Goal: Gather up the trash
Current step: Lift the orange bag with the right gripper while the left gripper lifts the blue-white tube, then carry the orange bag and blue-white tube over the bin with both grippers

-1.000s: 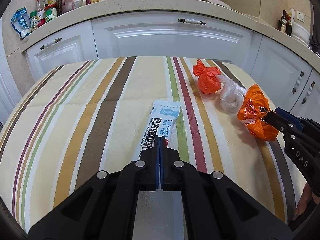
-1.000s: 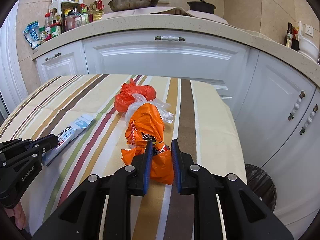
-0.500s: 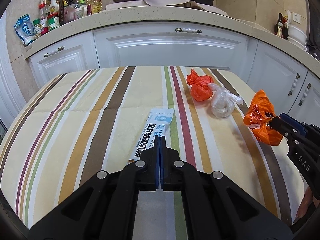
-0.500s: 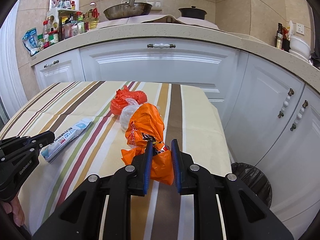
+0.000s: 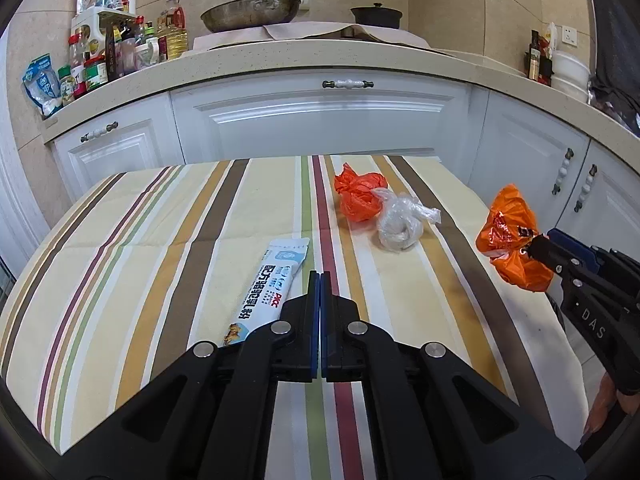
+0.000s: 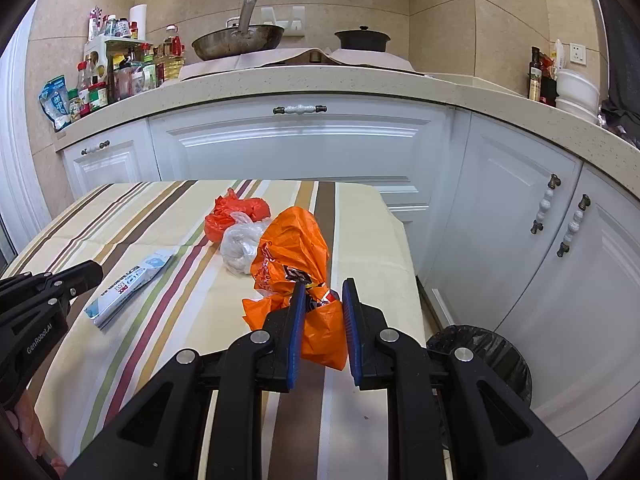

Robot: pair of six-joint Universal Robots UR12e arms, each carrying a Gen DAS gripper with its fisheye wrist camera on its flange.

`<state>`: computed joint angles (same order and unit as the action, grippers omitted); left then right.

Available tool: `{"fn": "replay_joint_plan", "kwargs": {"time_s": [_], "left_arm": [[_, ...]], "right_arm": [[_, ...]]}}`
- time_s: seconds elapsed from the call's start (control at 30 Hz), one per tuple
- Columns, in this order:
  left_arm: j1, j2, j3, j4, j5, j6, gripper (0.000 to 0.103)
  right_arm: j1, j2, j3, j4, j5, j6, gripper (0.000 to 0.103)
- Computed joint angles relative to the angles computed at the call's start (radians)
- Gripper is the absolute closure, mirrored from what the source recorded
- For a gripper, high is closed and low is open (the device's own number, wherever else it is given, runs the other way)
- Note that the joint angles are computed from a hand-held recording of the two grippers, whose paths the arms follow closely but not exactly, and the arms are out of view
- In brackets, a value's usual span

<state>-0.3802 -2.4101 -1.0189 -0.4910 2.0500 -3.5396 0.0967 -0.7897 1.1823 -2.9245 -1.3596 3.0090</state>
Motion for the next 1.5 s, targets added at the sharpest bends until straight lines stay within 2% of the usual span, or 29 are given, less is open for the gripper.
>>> {"fn": "replay_joint_plan", "kwargs": {"time_s": [0.23, 0.27, 0.33, 0.37, 0.5, 0.73, 0.77, 0.8, 0.97, 1.23, 1.5], "left_arm": [[0.013, 0.005, -0.012, -0.062, 0.018, -0.054, 0.099], [0.015, 0.005, -0.012, -0.068, 0.021, -0.057, 0.095], [0.019, 0.002, -0.010, -0.077, 0.035, -0.060, 0.072], [0.020, 0.001, -0.010, -0.075, 0.042, -0.062, 0.056], [0.028, -0.007, -0.002, -0.086, 0.037, -0.058, 0.052], [0.050, -0.020, 0.021, -0.170, -0.046, -0.084, 0.055], [0.051, -0.020, 0.019, -0.166, -0.053, -0.085, 0.067], [0.053, -0.020, 0.018, -0.161, -0.060, -0.083, 0.074], [0.047, -0.021, 0.013, -0.122, -0.049, -0.051, 0.089], [0.033, -0.005, -0.010, -0.076, -0.019, -0.046, 0.093], [0.004, -0.012, 0.010, -0.022, 0.014, 0.001, 0.093]], "right_arm": [[-0.002, 0.000, 0.003, 0.007, 0.010, 0.002, 0.083], [-0.002, 0.002, 0.000, 0.011, 0.010, 0.002, 0.083], [-0.001, 0.005, -0.006, 0.018, 0.011, 0.001, 0.083], [-0.001, 0.007, -0.010, 0.024, 0.012, 0.000, 0.083], [-0.001, 0.015, -0.023, 0.043, 0.018, -0.006, 0.083], [0.001, 0.026, -0.042, 0.077, 0.024, -0.018, 0.083], [0.000, 0.028, -0.044, 0.080, 0.025, -0.017, 0.083], [0.000, 0.029, -0.047, 0.085, 0.025, -0.016, 0.083], [0.000, 0.031, -0.050, 0.090, 0.026, -0.015, 0.083], [-0.002, 0.026, -0.038, 0.062, 0.026, -0.012, 0.083], [-0.008, 0.006, -0.002, 0.013, 0.011, 0.017, 0.083]]}}
